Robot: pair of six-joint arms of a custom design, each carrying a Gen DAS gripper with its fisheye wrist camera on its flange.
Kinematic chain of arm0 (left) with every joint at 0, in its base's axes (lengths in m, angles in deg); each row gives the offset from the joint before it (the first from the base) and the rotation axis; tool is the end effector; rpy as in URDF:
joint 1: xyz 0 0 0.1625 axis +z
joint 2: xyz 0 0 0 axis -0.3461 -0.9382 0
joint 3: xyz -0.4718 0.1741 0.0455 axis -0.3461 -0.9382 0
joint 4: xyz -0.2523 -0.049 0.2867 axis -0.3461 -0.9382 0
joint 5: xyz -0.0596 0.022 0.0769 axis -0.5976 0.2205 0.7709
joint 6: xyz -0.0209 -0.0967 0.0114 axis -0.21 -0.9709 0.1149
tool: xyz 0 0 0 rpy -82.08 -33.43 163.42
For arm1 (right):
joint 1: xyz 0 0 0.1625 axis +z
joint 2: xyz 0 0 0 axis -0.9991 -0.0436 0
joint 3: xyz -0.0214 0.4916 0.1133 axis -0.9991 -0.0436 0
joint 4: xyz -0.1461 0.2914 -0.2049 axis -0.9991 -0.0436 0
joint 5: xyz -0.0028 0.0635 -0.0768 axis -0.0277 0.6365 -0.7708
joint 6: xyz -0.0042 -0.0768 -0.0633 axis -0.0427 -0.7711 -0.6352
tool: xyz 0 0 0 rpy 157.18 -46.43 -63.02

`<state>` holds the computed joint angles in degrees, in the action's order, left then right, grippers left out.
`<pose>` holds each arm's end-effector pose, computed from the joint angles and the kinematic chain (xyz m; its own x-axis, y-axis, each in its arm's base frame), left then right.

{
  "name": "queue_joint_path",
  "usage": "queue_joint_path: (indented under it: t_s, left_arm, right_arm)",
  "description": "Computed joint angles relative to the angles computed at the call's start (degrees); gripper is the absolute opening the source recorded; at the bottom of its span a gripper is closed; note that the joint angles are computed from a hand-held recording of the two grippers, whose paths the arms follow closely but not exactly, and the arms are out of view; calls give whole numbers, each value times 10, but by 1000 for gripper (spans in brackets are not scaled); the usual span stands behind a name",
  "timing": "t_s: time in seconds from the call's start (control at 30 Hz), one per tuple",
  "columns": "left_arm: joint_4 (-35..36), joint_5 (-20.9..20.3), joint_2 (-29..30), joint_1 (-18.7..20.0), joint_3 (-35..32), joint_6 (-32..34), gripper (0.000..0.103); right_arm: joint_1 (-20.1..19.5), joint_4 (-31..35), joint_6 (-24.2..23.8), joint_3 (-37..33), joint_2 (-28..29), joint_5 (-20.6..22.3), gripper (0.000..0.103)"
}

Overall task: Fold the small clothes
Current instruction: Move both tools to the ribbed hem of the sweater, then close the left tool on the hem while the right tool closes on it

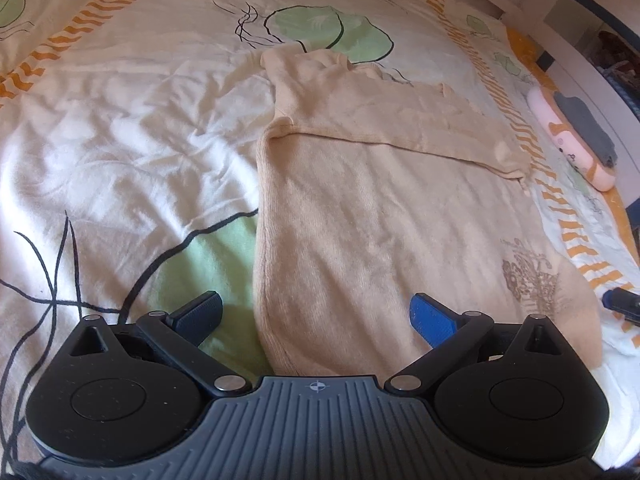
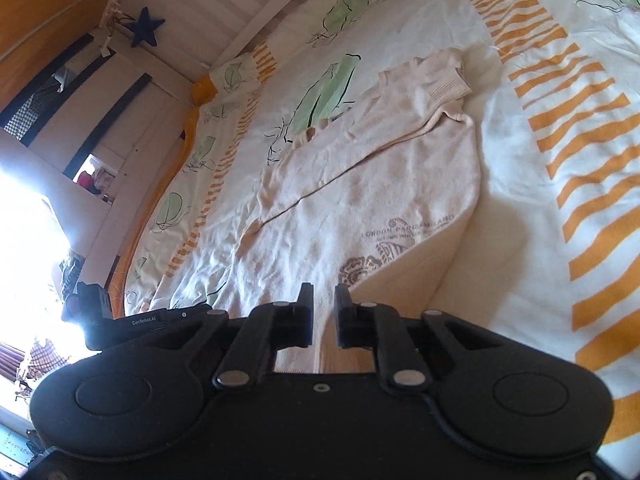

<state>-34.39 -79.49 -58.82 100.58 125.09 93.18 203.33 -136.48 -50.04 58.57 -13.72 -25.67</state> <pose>0.0494 -0.7149 0.4740 -0.8255 0.3679 -0.4279 0.4769 0.8602 -0.1805 0.3721 -0.5461 0.0301 -0.9956 0.0930 -0.0098 0.0721 0.6973 -0.7131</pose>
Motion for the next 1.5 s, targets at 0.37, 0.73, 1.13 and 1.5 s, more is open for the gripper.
queue_joint_path:
  t_s: [0.37,0.73,1.13,1.5]
  left_arm:
    - [95,33,-16,-16,10,24,101]
    - [146,70,7,-20,-19,8,77]
    - [189,36,27,-5,-61,-30,18]
    - [62,-56,-9,4,-23,-15,6]
  right_arm:
    - [8,126,60,-14,-16,-70,71]
    - [25,212,82,-22,-25,-121,70]
    - [3,207,94,-29,-13,-68,74]
    - [-8,79,25,-7,-4,11,20]
